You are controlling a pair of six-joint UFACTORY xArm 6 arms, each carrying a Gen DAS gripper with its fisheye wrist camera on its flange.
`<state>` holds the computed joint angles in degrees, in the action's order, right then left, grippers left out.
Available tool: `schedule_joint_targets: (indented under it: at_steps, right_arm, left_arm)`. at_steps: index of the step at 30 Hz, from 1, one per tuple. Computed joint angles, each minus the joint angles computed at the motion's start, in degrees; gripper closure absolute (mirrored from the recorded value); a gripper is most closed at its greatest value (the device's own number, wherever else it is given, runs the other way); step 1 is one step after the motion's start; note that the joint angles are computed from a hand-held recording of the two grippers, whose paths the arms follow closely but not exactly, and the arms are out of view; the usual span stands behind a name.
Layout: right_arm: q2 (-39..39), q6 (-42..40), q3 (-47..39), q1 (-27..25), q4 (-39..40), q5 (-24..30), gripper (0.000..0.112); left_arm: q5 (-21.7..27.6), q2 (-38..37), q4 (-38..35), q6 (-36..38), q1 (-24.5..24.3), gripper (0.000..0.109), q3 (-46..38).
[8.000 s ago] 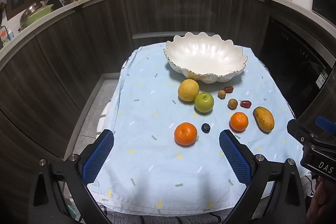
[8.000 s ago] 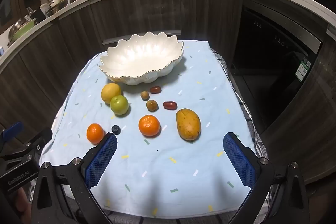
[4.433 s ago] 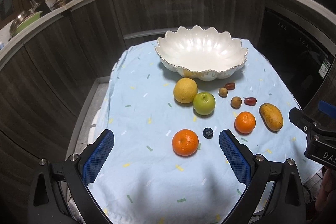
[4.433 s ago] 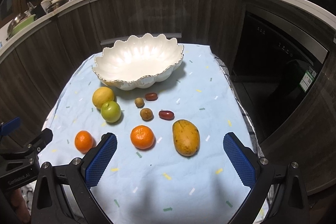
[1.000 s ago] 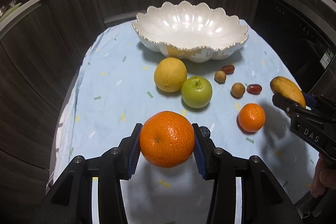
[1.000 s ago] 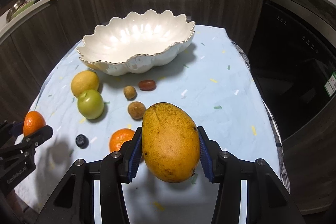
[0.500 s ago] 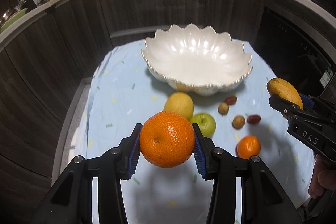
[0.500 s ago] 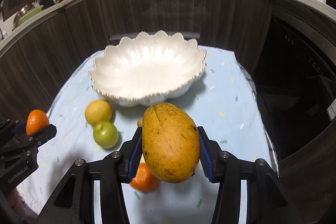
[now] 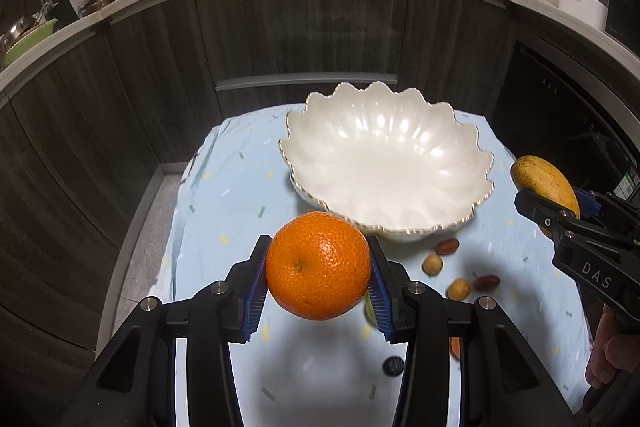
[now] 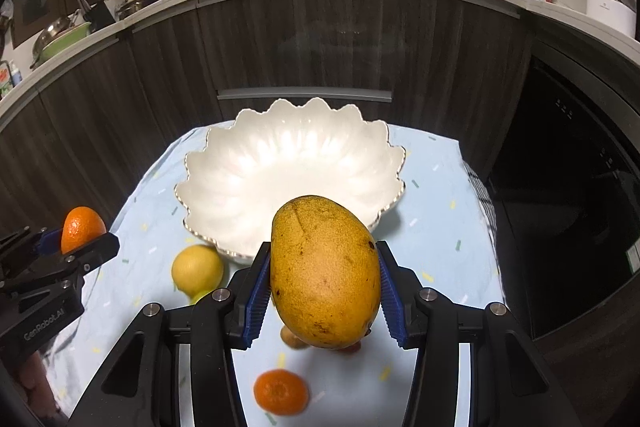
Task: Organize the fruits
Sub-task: 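Lift the mandarin and mango and carry both over the white bowl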
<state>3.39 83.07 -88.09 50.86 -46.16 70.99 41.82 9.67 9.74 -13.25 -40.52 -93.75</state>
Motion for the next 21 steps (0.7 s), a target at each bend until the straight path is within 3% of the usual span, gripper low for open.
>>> schedule_joint_targets:
  at_steps: [21]
  right_arm:
    - [4.1,-7.0,-6.0,-6.6,0.3,-4.6,0.063]
  left_arm:
    - [3.8,14.3,-3.9,2.6,1.9,0.064,-20.1]
